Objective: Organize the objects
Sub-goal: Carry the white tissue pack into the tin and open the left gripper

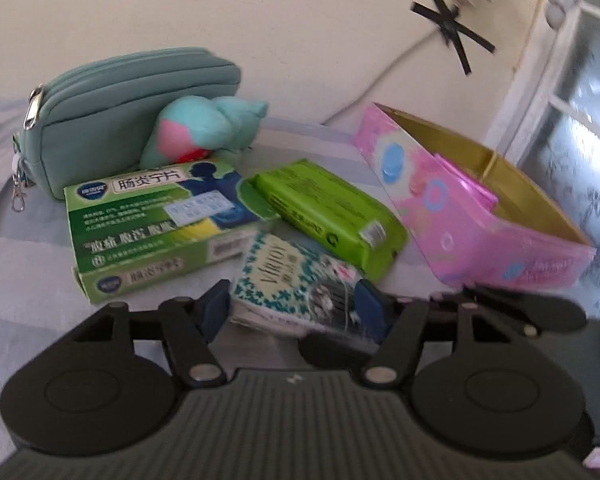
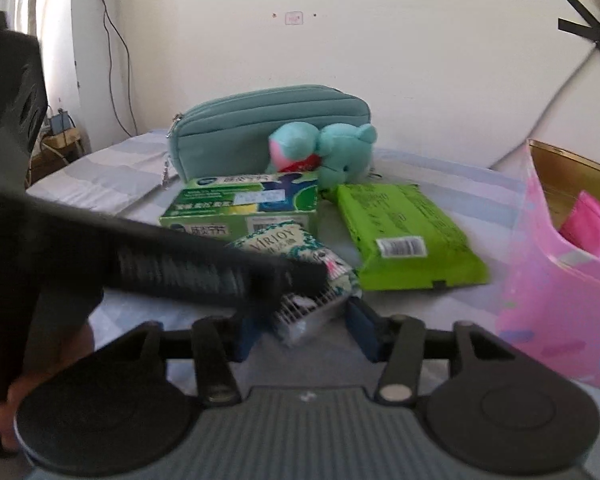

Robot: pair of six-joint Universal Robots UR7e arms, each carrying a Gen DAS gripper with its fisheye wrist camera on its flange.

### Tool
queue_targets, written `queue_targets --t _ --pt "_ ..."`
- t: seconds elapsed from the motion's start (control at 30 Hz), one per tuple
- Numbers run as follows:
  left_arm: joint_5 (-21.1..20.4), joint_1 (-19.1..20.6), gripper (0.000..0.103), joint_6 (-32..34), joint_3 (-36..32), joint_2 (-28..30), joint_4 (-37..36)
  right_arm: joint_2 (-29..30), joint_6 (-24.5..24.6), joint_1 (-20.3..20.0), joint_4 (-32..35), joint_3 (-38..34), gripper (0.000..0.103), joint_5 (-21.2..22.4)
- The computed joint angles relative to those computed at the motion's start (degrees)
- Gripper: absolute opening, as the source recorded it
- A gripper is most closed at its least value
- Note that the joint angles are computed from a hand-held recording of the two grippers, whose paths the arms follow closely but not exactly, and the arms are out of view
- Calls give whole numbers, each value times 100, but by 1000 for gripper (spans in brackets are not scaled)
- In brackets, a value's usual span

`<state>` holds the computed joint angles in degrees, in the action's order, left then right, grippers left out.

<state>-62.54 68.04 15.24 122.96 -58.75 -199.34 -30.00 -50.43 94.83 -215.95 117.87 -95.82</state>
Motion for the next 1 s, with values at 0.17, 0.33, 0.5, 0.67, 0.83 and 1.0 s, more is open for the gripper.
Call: queue_targets --t 0.17,0.33,0.5,0.67,0.83,1.0 --pt "-230 -208 69 -145 500 -201 24 -318 -238 -248 -566 743 42 135" --pt "-614 -628 69 -32 776 -27 309 -594 -484 -795 -1929 1748 41 198" --pt "-1002 -1046 69 240 686 382 504 -569 -395 -1488 -3612 2437 41 516" --pt "-1123 -1469 69 796 198 841 187 -931 -278 -1798 -4208 2392 41 1045" --pt "-1123 -1580 69 1141 -759 1432 124 -1368 -55 -1648 -3730 1676 42 1065" --pt "-962 -1502 70 1105 -1879 2112 606 -1588 225 -1552 -2743 883 42 712"
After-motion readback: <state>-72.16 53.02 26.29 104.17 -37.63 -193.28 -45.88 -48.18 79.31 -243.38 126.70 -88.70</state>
